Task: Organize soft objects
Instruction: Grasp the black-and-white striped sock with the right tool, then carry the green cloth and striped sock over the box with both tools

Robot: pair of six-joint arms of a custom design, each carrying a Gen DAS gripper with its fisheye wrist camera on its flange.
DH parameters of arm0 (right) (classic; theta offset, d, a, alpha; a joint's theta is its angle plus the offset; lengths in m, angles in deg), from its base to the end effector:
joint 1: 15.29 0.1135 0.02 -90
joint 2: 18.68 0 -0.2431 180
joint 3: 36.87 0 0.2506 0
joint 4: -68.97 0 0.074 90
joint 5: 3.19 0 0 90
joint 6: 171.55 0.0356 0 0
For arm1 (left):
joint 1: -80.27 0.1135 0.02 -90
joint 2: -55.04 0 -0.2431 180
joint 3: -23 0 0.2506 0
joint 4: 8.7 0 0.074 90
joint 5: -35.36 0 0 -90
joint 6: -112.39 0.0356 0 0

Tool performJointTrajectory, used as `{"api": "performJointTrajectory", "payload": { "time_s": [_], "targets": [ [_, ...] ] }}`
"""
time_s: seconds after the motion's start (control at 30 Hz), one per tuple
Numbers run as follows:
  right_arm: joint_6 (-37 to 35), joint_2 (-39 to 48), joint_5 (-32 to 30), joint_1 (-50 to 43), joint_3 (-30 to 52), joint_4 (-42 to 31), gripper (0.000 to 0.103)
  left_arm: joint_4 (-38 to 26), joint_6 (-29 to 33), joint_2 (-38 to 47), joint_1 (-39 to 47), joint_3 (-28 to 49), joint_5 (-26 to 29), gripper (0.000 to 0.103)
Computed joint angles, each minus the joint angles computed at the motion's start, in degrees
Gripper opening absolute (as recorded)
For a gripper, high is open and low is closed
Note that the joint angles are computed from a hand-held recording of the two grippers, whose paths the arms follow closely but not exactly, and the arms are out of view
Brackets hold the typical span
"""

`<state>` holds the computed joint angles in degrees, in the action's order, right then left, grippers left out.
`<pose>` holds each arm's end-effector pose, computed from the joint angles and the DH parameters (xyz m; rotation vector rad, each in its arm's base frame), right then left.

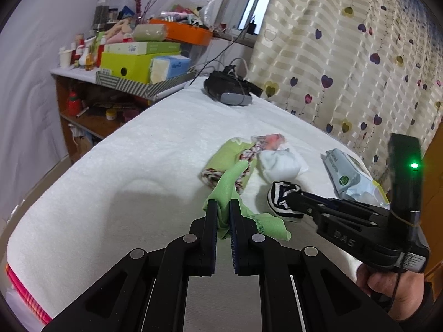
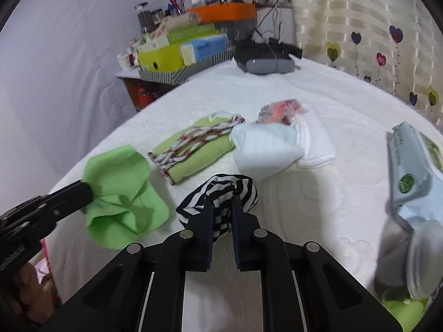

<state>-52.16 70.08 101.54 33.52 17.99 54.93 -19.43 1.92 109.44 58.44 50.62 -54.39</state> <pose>0.2013 0.2163 0.1363 -0.2867 2.3817 0.3406 0.1755 -0.0705 0.1315 0.0292 2.2565 -0.4060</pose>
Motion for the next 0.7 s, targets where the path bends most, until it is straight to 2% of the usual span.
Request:
{"api": "performJointTrajectory", "payload": {
  "time_s": [0.3, 0.7],
  "targets": [
    [2.7, -17.7, 5.0, 4.9, -7.7, -5.3, 0.012, -6.5, -3.4, -6.9, -10.0, 1.5, -7.2, 0.008],
    [7.5, -40.2, 15.1, 11.7, -13.5, -19.2, 0.012, -9.2, -7.0, -4.9, -24.9, 7.1, -16.7, 0.008]
  ]
}}
